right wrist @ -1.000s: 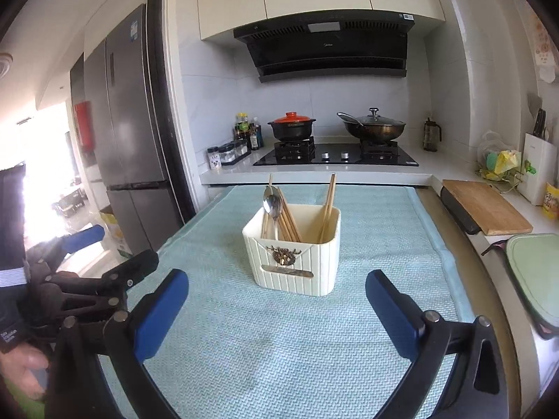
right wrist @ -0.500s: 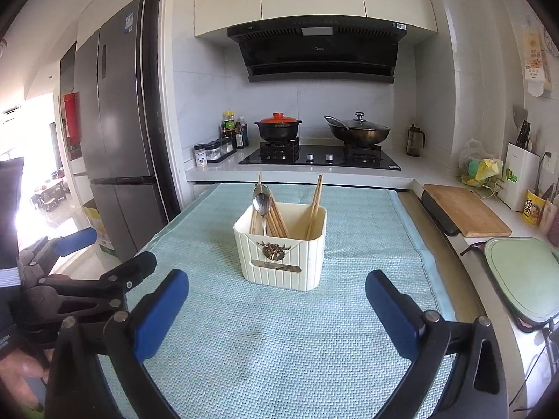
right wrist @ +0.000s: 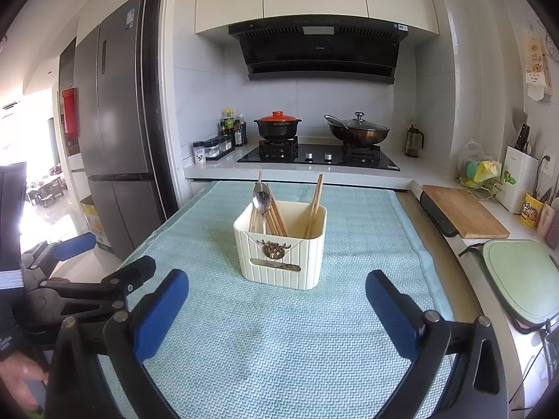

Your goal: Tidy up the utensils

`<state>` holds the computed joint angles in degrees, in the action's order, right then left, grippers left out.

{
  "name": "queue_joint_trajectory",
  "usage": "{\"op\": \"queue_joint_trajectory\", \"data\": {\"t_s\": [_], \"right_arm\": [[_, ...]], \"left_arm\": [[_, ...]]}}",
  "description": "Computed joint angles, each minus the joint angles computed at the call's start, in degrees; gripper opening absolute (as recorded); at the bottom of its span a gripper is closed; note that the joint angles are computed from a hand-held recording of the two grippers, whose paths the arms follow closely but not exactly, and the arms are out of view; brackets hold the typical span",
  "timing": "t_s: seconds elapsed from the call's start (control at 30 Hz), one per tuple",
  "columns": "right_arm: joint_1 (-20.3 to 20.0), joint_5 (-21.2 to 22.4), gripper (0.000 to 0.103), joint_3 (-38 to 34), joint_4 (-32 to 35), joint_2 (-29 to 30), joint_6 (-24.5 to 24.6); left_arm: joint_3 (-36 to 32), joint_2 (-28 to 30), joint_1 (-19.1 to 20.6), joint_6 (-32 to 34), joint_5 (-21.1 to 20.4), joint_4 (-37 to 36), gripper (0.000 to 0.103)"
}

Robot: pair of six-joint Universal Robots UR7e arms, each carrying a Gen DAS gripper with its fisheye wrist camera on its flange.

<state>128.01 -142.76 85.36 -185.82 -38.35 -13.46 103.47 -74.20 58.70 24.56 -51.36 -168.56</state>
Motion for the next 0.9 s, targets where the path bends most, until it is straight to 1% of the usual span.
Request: {"op": "queue_joint_trajectory", "data": {"t_s": [0.3,0.9], "right_arm": [[0.11,-0.18,0.103,-0.09,0.83,0.07,0.19],[-0.02,-0.52,0.103,-0.05,1.97,-0.14,0.97]], "left_arm": [[0.17,0.00,-0.13,-0.18,0.20,-0.18,0.103],[-0.06,0.94,-0.91,0.42,2.48,-1.71,0.103]]}}
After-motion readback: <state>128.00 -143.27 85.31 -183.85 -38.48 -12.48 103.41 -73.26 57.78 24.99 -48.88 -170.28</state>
